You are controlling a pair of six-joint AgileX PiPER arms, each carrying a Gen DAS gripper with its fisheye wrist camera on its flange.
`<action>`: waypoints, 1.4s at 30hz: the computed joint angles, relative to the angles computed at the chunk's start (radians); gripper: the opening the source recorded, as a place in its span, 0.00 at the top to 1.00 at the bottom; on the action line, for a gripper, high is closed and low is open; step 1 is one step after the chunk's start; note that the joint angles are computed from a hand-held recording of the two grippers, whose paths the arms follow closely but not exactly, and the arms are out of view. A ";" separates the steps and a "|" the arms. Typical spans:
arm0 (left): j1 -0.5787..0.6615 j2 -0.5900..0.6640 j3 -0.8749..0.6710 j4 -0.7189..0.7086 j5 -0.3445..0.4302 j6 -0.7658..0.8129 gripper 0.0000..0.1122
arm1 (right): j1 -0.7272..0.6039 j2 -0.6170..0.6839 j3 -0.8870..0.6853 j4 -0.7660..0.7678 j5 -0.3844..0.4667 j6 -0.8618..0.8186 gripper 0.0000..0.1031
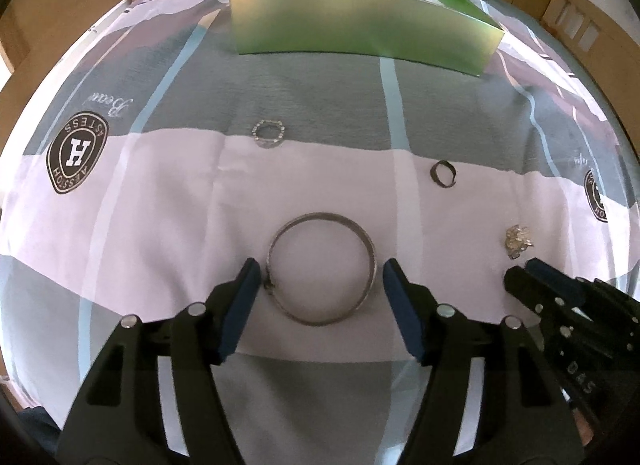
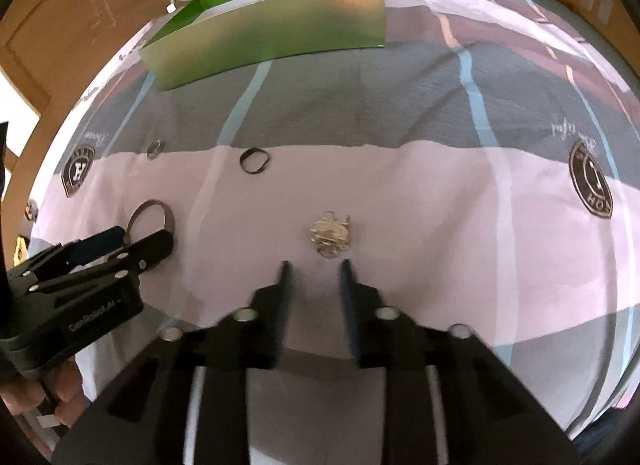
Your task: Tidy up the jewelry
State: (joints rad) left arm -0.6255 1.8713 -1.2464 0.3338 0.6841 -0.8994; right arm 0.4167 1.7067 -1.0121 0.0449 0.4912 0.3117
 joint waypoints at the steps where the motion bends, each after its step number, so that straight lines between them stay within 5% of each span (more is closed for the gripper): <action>1: -0.004 0.003 -0.004 0.004 0.006 -0.003 0.41 | 0.008 -0.002 0.005 -0.026 -0.001 0.028 0.61; 12: -0.054 0.052 -0.044 0.122 0.044 -0.102 0.41 | 0.095 0.076 -0.070 -0.353 0.011 0.356 0.62; 22: -0.068 0.041 -0.016 0.177 0.028 -0.180 0.42 | 0.107 0.093 -0.067 -0.459 -0.012 0.519 0.62; 33: -0.076 0.037 -0.015 0.180 0.031 -0.177 0.48 | 0.109 0.084 -0.047 -0.492 -0.030 0.557 0.62; 37: -0.081 0.029 -0.003 0.188 0.025 -0.184 0.48 | 0.112 0.075 -0.037 -0.512 -0.032 0.578 0.80; 42: -0.094 0.018 0.017 0.208 0.020 -0.193 0.48 | 0.096 0.054 -0.012 -0.438 -0.057 0.491 0.80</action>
State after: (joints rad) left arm -0.7196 1.8890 -1.2294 0.5422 0.7046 -1.0922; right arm 0.5129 1.7607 -1.0236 -0.3930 0.4344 0.8028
